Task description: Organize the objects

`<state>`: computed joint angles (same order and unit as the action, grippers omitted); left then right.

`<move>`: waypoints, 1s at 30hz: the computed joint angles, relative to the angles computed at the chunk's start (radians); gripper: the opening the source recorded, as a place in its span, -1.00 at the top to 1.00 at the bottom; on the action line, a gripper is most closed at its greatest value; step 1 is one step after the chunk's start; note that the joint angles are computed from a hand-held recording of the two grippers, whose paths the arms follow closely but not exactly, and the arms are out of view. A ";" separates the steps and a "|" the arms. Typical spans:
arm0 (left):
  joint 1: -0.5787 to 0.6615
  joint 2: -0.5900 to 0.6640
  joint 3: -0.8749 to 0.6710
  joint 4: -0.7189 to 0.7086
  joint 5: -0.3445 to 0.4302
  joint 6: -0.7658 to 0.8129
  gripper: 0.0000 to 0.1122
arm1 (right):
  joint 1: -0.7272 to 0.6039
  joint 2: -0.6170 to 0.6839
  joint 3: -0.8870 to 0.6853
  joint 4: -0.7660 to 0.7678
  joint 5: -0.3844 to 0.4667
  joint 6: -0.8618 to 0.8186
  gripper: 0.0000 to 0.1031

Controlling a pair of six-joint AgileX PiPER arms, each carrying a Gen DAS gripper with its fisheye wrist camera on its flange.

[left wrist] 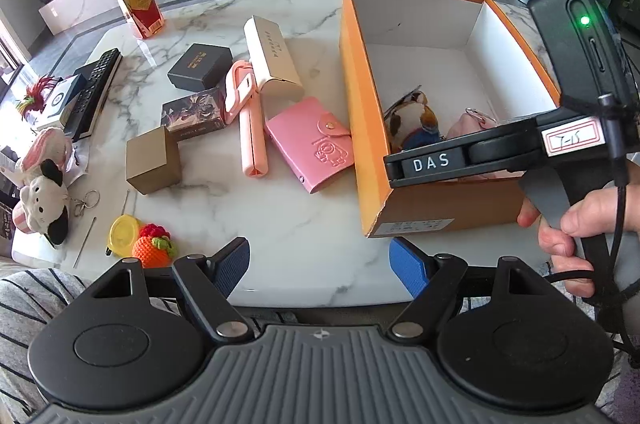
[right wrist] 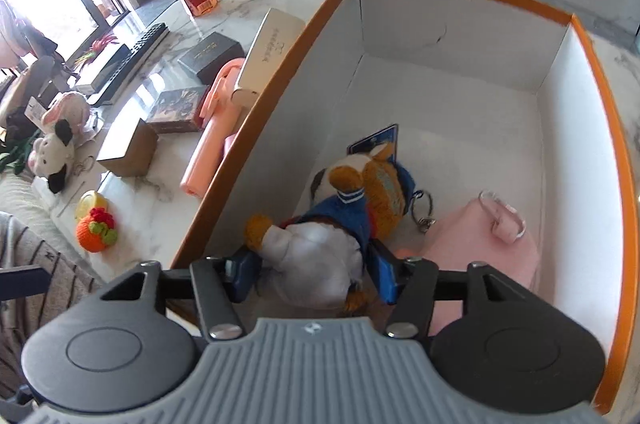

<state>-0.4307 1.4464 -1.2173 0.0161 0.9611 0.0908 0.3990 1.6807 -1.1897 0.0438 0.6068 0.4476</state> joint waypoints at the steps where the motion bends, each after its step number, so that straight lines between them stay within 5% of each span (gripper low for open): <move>1: -0.001 0.002 -0.001 0.002 0.001 -0.003 -0.62 | 0.001 -0.012 0.011 -0.008 -0.007 0.014 -0.51; 4: -0.002 0.006 -0.001 0.008 0.001 -0.008 -0.62 | 0.014 -0.042 0.006 -0.054 0.033 0.084 -0.51; 7: -0.014 0.016 -0.006 0.034 0.002 -0.034 -0.62 | 0.027 -0.077 -0.050 -0.097 0.201 0.236 -0.60; 9: -0.014 0.026 -0.016 0.033 0.007 -0.044 -0.62 | 0.015 -0.174 0.024 -0.054 0.165 0.304 -0.62; 11: -0.021 0.042 -0.031 0.041 0.010 -0.051 -0.62 | -0.022 -0.309 0.180 0.086 -0.013 0.298 -0.63; 13: -0.035 0.061 -0.046 0.072 0.001 -0.078 -0.62 | -0.014 -0.360 0.247 0.085 -0.095 0.369 -0.83; 14: -0.040 0.070 -0.054 0.083 -0.004 -0.092 -0.62 | 0.003 -0.362 0.240 0.025 -0.084 0.410 -0.98; 17: -0.042 0.089 -0.075 0.094 -0.016 -0.123 -0.62 | 0.077 -0.333 0.181 -0.232 -0.007 0.510 -0.98; 26: 0.013 0.097 -0.089 0.078 -0.034 -0.101 -0.62 | 0.108 -0.306 0.135 -0.391 0.071 0.565 -0.98; 30: 0.128 0.069 -0.064 -0.053 -0.104 0.035 -0.62 | 0.198 -0.268 0.056 -0.508 0.169 0.572 -0.98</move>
